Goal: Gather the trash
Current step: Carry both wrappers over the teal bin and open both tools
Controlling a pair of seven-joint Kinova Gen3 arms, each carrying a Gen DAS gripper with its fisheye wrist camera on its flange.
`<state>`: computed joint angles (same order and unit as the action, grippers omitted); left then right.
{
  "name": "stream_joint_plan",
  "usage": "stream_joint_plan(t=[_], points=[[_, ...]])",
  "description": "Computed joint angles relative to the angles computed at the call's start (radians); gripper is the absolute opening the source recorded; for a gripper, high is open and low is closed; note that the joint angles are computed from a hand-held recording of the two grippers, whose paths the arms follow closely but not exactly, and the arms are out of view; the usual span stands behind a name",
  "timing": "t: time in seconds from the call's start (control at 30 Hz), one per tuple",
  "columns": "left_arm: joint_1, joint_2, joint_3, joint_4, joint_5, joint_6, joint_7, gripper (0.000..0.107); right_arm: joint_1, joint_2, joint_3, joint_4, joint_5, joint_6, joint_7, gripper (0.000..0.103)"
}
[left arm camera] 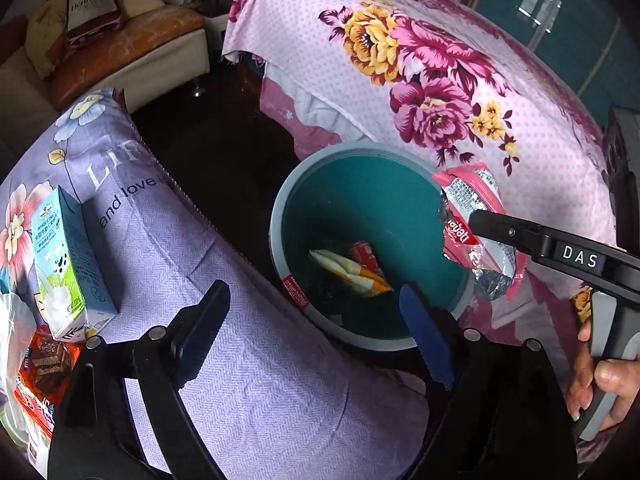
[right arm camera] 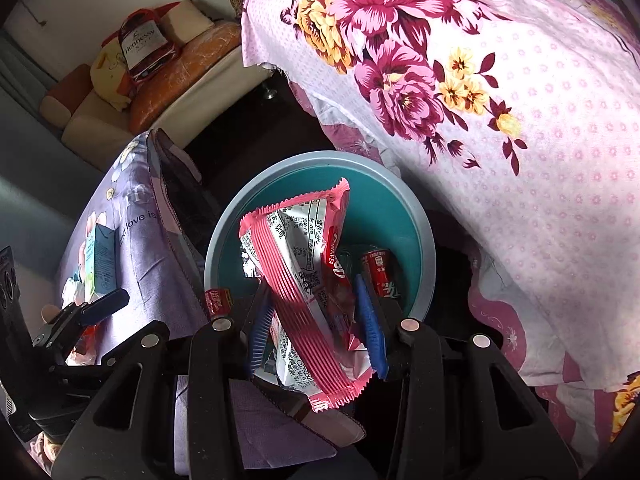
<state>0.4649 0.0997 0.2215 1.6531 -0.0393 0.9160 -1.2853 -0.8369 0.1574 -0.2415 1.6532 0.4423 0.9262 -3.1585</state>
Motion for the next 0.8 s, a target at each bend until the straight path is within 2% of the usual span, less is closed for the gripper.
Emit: stream_joint_plan(t=[0.3,0.4,0.43,0.47,0.53,0.63,0.8], points=[[-0.078,-0.078,-0.026,0.066,0.122,-0.003,-0.069,0.09,-0.015,0.042,0.007,-0.055,-0.021,0.023,0.04,0.04],[-0.102,-0.098,-0.034,0.084,0.153,0.002,-0.088,0.09,-0.027,0.057,0.012,-0.081,-0.026,0.039,0.051,0.047],[-0.109,-0.105,-0.036,0.089,0.16,0.004,-0.092,0.09,-0.031,0.061,0.014,-0.088,-0.03,0.041,0.053,0.061],[-0.116,-0.113,-0.038,0.095,0.167,0.006,-0.098,0.09,-0.038,0.065,0.016,-0.098,-0.028,0.049,0.05,0.065],[-0.129,-0.127,-0.043,0.106,0.181,0.009,-0.109,0.09,-0.053,0.077,0.018,-0.125,-0.024,0.076,0.058,0.065],[-0.148,-0.15,-0.052,0.124,0.205,0.013,-0.128,0.09,-0.065,0.088,0.02,-0.159,-0.035,0.097,0.075,0.073],[-0.175,-0.197,-0.066,0.154,0.228,0.023,-0.151,0.09,-0.094,0.107,0.025,-0.213,-0.041,0.13,0.083,0.077]])
